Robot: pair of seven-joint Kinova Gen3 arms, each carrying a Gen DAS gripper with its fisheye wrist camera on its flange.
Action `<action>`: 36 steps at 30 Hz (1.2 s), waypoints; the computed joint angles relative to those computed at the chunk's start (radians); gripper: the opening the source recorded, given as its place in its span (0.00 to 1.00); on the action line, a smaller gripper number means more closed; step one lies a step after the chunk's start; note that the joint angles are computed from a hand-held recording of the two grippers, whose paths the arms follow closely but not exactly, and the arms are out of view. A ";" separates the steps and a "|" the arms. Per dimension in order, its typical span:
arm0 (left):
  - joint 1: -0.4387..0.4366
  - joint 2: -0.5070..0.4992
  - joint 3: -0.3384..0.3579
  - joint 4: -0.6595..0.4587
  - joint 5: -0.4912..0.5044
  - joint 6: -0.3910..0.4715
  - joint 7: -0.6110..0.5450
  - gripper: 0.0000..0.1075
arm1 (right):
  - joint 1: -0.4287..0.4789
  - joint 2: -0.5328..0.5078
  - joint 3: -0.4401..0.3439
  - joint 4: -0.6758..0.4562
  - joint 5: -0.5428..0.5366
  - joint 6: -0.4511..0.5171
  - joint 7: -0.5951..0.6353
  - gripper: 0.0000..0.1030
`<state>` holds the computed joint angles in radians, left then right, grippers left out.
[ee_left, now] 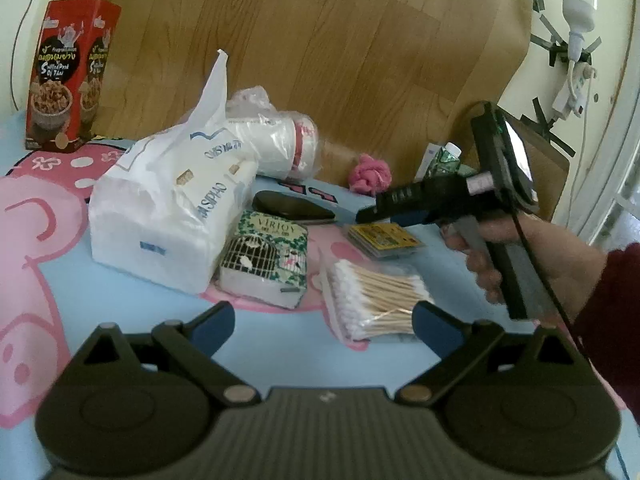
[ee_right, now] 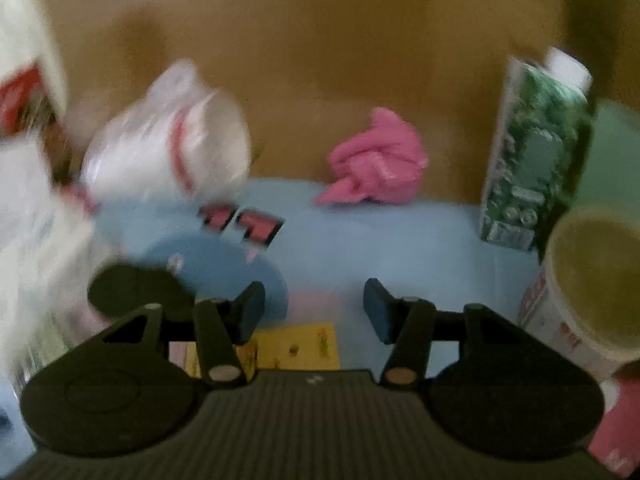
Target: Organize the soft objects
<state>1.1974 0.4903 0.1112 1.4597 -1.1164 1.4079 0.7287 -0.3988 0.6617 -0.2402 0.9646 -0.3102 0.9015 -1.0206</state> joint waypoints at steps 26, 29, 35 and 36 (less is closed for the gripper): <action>0.002 -0.056 0.030 0.030 0.004 -0.142 0.069 0.91 | 0.557 -0.478 0.015 0.784 -0.690 0.190 0.968 0.72; 0.034 -0.058 -0.010 -0.003 0.016 -0.201 -0.004 0.91 | 0.560 -0.485 0.094 0.810 -0.747 0.272 0.974 0.78; -0.129 -0.022 0.174 -0.087 0.007 -0.328 -0.248 0.75 | 0.552 -0.557 0.196 0.917 -0.744 0.292 1.096 0.86; -0.169 -0.009 0.220 -0.103 0.005 -0.347 -0.288 0.73 | 0.539 -0.567 0.206 0.932 -0.740 0.277 1.108 0.86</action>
<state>1.0279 0.4816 0.3313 1.3571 -1.1109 1.0611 0.4403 0.1405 0.0945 -0.0337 1.8968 -1.0506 1.1783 0.0871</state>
